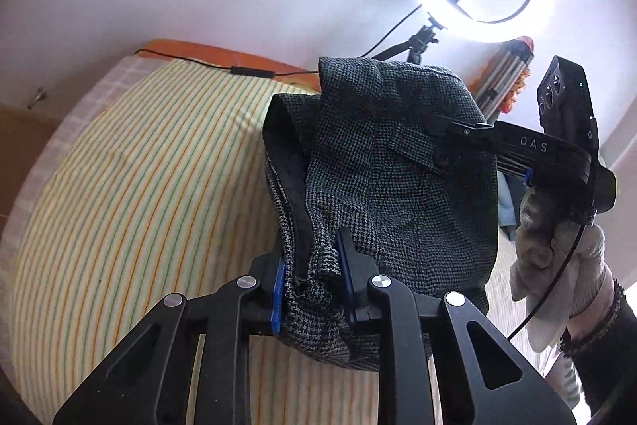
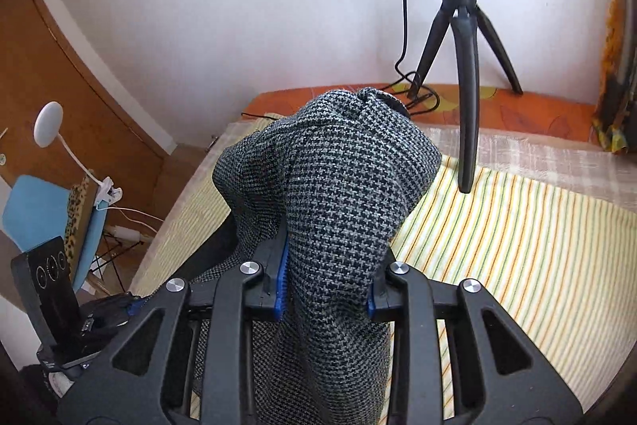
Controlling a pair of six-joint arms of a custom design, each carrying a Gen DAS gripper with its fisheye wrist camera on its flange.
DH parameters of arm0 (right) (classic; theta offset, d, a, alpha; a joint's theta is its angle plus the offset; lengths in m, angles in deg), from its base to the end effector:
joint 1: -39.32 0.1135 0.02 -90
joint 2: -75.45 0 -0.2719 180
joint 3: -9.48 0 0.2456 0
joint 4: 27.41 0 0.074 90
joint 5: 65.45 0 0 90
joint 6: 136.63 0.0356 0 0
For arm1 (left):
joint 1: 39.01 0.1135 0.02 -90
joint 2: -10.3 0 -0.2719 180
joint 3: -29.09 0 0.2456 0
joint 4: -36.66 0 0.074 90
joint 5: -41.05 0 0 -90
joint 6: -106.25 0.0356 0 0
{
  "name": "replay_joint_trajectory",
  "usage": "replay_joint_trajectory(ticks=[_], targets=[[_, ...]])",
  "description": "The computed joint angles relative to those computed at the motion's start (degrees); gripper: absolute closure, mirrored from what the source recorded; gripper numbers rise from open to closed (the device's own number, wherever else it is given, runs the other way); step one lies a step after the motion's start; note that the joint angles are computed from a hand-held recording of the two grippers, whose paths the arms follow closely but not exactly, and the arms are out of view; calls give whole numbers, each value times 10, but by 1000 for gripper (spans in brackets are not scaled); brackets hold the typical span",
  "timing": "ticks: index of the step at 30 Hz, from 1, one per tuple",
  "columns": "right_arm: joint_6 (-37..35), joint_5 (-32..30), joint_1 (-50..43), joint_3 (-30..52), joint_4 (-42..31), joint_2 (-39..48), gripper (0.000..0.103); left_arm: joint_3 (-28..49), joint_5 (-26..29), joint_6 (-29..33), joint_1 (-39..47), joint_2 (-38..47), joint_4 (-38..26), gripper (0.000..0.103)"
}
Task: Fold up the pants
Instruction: 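Grasp the folded bundle with both grippers and lift it, then carry the bundle onto the jeans stack by the pillow and open both grippers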
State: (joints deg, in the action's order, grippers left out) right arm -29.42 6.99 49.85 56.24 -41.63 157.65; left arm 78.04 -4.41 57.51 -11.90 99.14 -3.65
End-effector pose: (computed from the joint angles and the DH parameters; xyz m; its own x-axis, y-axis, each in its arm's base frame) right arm 0.2468 0.0568 0.1582 -0.8242 0.1337 -0.5503 -0.1281 0.9025 0.4112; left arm 0.2071 0.0780 0.1299 -0.8035 0.1167 -0.5838 0.4142 0.8140 -0.4073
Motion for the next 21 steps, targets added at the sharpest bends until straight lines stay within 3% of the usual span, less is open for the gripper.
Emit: replay_joint_trajectory(ticks=[6, 11, 16, 21], targets=[[-10, 6, -13, -22, -58, -96, 74, -16, 20, 25, -8, -65, -58, 83], [-76, -42, -114, -36, -154, -194, 74, -36, 31, -6, -53, -128, -78, 83], [-188, -107, -252, -13, -266, -248, 74, -69, 34, -83, -138, -197, -56, 84], [-349, -194, -444, 48, -395, -247, 74, -107, 13, -234, -281, -270, 31, 84]])
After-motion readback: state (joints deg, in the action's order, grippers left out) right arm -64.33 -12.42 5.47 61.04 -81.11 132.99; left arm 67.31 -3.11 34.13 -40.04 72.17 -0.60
